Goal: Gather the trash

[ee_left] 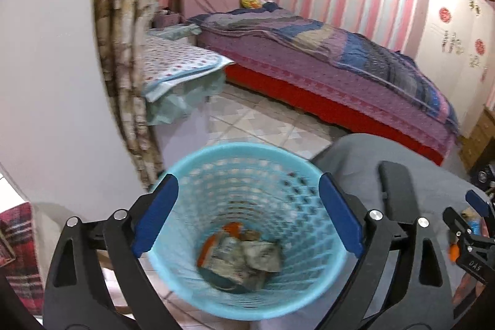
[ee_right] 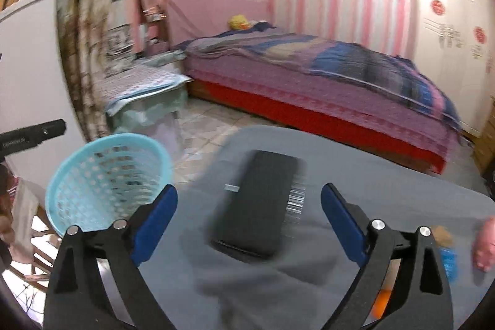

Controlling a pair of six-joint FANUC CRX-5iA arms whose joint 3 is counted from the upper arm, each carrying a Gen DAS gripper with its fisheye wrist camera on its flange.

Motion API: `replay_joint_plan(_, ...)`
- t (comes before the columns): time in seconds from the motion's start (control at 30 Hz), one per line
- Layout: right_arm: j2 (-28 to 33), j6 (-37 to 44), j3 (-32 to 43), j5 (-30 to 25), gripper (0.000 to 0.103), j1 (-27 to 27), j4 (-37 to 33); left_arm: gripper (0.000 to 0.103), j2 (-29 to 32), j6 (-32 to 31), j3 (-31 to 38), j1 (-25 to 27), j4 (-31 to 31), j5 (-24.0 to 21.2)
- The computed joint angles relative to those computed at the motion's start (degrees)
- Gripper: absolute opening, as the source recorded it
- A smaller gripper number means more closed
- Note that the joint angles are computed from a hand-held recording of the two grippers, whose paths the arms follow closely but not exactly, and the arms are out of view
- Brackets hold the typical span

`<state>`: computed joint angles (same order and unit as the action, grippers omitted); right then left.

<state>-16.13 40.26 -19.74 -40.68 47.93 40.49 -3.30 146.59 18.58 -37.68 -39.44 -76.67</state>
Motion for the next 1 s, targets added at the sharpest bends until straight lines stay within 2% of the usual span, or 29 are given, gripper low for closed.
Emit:
replay_joint_plan(0.2,-6.6,-0.7,-3.9,-4.2,0.093,-6.2,1.2,0.093,4.8,-0.5,4.7,-2.7,0.8,1.4)
replay_joint_plan(0.27,-8.8,-1.1,-5.5,-5.4,0.093,-8.9,1.8,0.093,7.5,-1.7,7.4,-4.1,0.4,0.7)
replay_joint_plan(0.57,-11.9,1.7,-7.0,-6.1,0.093,-20.4,0.4,0.093,16.0,-5.2,16.5,-8.0,0.7,-1.6)
replay_joint_plan(0.77,-11.9,8.2,-6.9,-6.0,0.093,-25.0,-5.2,0.094,21.2,-7.3,21.9,-10.1,2.2,-2.7)
replay_joint_plan(1.0,-8.9,14.2,-5.9,-3.9,0.092,-25.5,-14.5,0.094,26.5,-9.9,27.6,-12.0,3.7,-3.7)
